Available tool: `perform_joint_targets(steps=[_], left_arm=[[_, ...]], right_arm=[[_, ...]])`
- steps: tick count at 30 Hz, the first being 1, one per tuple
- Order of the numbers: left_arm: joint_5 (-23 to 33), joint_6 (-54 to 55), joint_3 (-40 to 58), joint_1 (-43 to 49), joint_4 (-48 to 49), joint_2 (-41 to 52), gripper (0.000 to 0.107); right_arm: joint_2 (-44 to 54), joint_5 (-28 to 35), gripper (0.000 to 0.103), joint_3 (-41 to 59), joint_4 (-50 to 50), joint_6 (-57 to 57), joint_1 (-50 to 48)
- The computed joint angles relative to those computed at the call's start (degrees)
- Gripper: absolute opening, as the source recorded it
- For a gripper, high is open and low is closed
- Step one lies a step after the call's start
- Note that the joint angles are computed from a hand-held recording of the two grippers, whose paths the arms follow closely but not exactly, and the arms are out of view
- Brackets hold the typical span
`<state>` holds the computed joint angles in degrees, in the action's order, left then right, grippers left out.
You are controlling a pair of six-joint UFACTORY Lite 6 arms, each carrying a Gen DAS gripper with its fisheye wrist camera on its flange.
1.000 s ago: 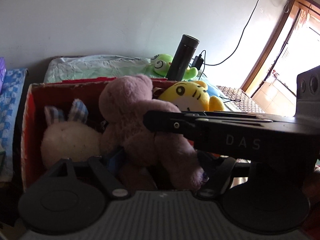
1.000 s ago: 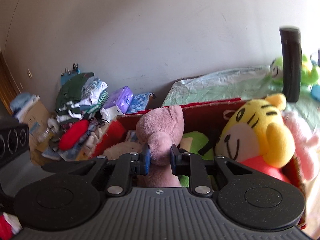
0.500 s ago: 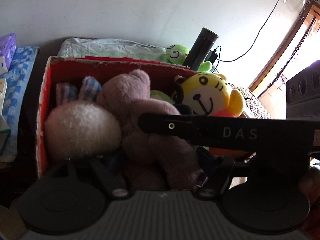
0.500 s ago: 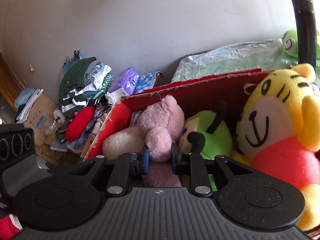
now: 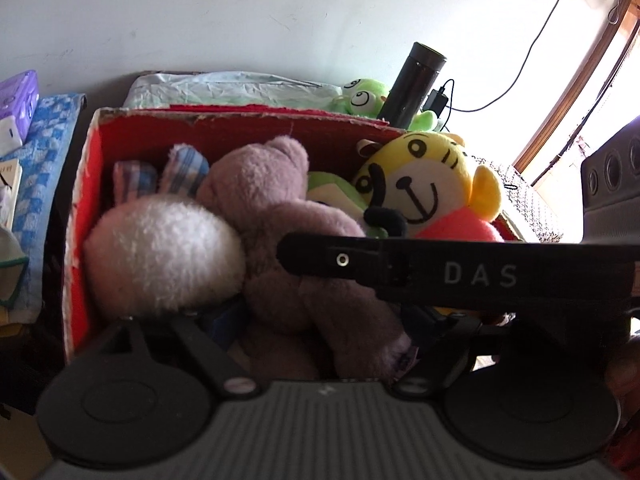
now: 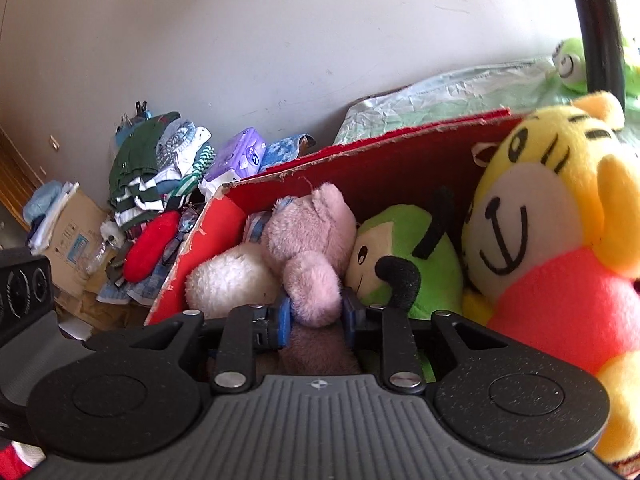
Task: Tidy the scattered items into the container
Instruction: 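Open both grippers and release the teddy bear in the box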
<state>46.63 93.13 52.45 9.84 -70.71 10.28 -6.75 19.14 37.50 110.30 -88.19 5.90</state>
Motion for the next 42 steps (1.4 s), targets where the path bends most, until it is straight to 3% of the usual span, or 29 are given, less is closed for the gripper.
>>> perform_joint_targets(steps=[4,8,15,31,34,42], left_arm=[[0.1,-0.5,-0.5,0.2,0.2,-1.6,0.084],[0.0,-1.9,-0.5,0.6,0.8,-2.1,0.084],[-2.5,-5.6,-0.8,-0.7,2.8,-4.1,0.082],[-11.6,-15.3,-4.5,-6.1,8.9,-12.7,0.088],[-15.8,-18.2,-6.0,-7.9,11.5,-14.8,0.091],[-20.4,-28.1,-7.4,-10.4,18.9,-16.6,0.095]], right_arm=[[-2.1,3.1,0.035,-1.3,-4.8,6.2,-2.4],[-7.3,1.9,0.041,-4.4,-1.4,2.5,-2.3],[-8.4,0.2,0.025,-5.5,-1.1,1.8,-1.2],[-17.4,-1.9,0.026,-11.4,1.5,0.9,-2.1],[-18.6,-3.5,0.026,-12.1,-0.7,3.8,-2.1],[-21.9,-5.3,0.026,-14.5,-2.3,6.8,-1.5]])
